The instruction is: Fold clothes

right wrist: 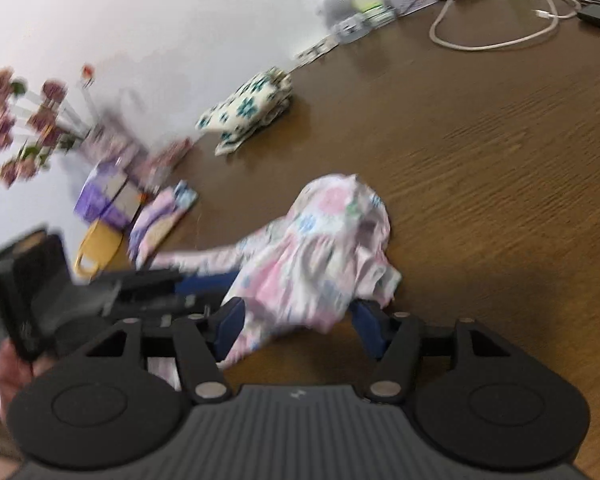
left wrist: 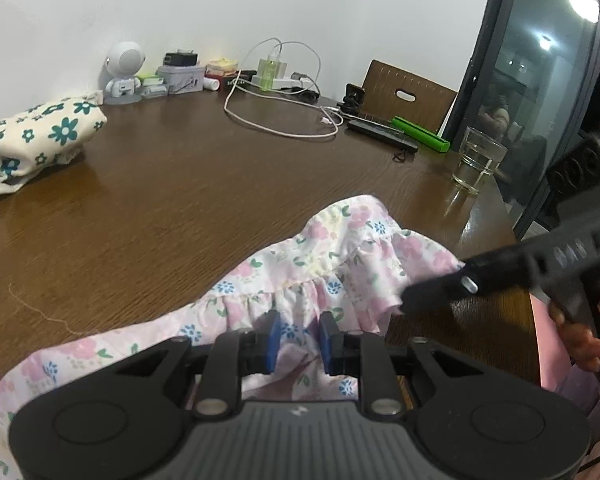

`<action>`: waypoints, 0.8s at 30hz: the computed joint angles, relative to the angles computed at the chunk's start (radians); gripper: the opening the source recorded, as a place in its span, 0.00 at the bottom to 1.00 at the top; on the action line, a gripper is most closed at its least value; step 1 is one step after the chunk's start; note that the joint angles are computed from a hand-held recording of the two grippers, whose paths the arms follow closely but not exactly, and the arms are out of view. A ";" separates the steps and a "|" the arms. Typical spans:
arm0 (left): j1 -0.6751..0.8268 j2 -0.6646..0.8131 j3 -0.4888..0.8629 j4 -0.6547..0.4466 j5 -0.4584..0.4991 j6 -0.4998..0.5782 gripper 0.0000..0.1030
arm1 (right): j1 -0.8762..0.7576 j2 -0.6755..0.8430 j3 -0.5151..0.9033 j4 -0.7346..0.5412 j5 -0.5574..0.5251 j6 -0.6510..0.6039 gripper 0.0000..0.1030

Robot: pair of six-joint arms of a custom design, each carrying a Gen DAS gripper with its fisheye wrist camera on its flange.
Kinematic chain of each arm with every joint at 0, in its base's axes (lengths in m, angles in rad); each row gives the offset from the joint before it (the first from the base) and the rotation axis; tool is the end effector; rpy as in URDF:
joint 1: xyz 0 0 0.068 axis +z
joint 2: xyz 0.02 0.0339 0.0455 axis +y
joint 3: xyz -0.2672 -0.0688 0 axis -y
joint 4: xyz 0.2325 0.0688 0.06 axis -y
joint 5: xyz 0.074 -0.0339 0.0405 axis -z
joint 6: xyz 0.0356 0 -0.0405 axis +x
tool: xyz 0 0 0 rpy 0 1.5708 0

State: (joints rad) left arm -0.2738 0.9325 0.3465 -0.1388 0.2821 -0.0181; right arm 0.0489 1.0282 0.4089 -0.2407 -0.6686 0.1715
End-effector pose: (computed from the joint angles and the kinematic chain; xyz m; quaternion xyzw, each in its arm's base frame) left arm 0.1597 -0.0552 0.1778 0.1723 0.8881 -0.1859 0.3835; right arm 0.1714 0.0305 0.1790 -0.0597 0.8909 0.3419 0.2929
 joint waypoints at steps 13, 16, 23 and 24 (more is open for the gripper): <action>0.097 -0.119 0.001 -0.087 0.105 -0.013 0.22 | 0.169 0.014 -0.073 0.317 0.244 0.219 0.10; 0.175 -0.310 0.043 -0.274 0.134 0.034 0.33 | 0.206 -0.066 -0.046 0.260 0.354 0.125 0.09; 0.566 -0.538 0.116 -0.700 0.239 0.336 0.30 | 0.612 -0.143 0.077 0.148 0.836 -0.246 0.09; 0.667 -0.539 0.117 -0.756 0.289 0.417 0.30 | 0.693 -0.130 0.089 0.148 0.902 -0.287 0.09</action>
